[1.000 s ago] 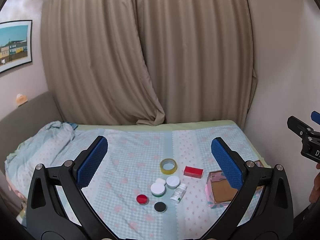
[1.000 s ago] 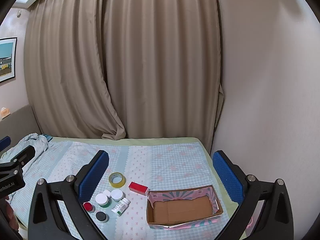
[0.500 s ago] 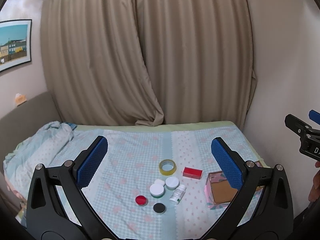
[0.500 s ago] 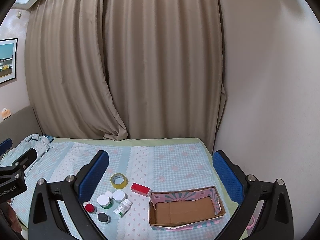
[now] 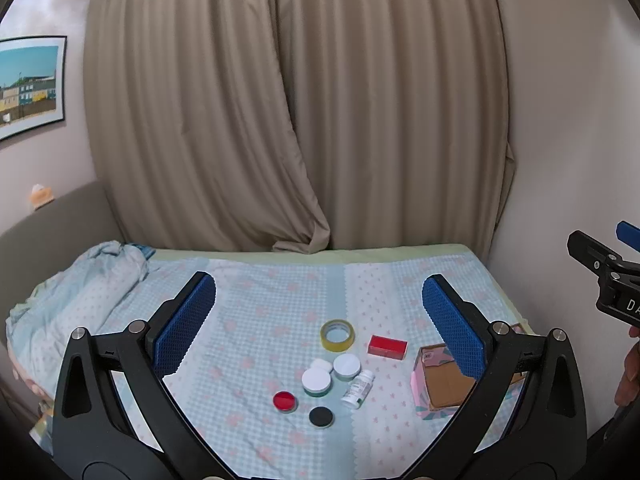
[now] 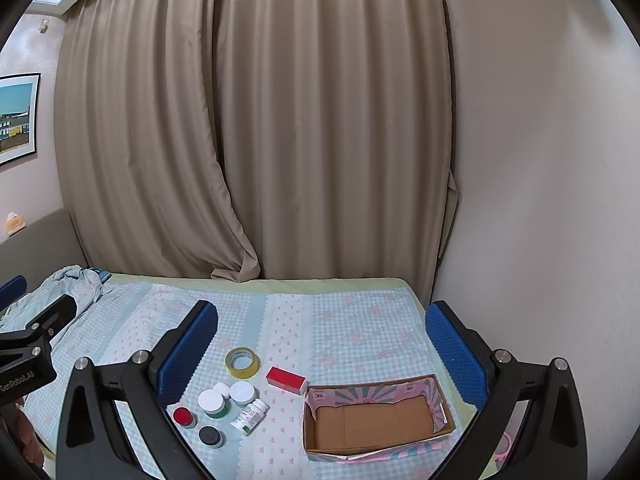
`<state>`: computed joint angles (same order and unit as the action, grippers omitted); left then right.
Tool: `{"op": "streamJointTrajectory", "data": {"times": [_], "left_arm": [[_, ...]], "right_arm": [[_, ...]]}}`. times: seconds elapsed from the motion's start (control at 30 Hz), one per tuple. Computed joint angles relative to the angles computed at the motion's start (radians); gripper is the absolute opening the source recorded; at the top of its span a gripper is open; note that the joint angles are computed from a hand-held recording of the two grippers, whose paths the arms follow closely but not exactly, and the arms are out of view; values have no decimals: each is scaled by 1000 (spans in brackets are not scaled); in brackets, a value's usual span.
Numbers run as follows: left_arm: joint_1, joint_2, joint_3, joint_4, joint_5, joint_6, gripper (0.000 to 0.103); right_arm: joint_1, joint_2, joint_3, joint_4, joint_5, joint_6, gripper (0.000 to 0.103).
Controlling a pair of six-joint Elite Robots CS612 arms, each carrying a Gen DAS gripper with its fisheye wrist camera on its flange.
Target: Organize rigid objects
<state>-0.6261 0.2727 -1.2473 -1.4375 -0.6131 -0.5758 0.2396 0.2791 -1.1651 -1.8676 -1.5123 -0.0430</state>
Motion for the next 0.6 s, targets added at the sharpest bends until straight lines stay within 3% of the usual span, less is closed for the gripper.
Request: {"op": "streamJointTrajectory", "data": {"times": [0.6], "left_arm": [[3, 21, -34, -9, -15, 13, 103]], "right_arm": [[-4, 9, -8, -2, 10, -3, 103]]}}
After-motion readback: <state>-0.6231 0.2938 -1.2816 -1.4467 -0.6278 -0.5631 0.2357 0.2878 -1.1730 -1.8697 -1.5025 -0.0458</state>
